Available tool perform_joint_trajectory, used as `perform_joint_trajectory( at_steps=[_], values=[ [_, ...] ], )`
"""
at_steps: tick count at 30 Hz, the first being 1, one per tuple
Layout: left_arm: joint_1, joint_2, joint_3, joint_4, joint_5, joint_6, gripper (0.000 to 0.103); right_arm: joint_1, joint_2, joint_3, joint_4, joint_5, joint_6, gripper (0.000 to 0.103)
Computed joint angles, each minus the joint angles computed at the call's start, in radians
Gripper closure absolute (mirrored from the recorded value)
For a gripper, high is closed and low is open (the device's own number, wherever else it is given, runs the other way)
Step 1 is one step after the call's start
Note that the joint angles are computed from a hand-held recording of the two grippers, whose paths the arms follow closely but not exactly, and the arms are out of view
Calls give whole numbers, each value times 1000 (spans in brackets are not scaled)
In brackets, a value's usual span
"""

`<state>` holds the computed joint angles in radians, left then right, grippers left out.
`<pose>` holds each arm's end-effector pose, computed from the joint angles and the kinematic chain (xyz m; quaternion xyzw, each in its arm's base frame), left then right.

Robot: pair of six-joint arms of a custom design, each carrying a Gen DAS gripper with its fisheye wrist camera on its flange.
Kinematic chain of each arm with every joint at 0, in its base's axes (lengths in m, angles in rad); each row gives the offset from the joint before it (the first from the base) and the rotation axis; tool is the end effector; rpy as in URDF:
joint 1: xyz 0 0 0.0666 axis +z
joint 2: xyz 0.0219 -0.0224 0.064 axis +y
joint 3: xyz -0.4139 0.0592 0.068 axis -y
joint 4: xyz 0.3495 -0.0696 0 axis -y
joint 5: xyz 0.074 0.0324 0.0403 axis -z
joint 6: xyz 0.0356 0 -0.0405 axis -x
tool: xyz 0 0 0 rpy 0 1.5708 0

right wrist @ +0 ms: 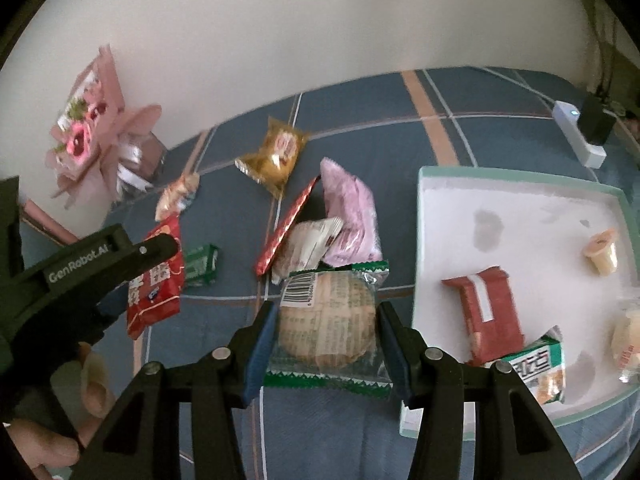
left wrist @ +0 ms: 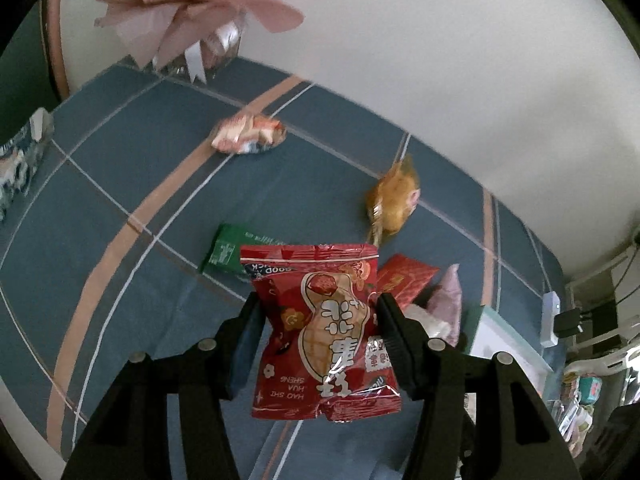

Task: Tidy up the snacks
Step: 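Grasp the red GOOD LUCK bag with the left tool while the right tool grasps the round biscuit pack, then carry both packs over the white tray and open both tools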

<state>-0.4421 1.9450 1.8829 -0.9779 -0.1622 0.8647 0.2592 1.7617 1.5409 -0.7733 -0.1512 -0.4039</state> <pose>0.5811 -0.2691 0.3751 -0.2225 0.9360 -0.0968 0.2551 0.5474 0.1503 0.3559 0.0477 0.9550 0.1608 0.2445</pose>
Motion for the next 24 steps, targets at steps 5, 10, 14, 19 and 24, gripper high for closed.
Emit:
perform_joint_trajectory(
  at_steps=[5, 10, 14, 19, 24],
  values=[
    [-20, -10, 26, -1, -17, -21, 44, -32, -22, -15, 6, 25, -21, 50],
    [-41, 11, 65, -18, 3, -49, 44, -88, -27, -24, -13, 69, -62, 50],
    [-72, 40, 119, -41, 15, -86, 44, -140, -32, -37, -27, 100, -97, 50],
    [-131, 89, 212, -71, 22, -162, 44, -212, -41, -58, -42, 133, -146, 50],
    [-188, 149, 307, -93, 48, -243, 44, -278, -52, -86, -52, 156, -191, 50]
  ],
)
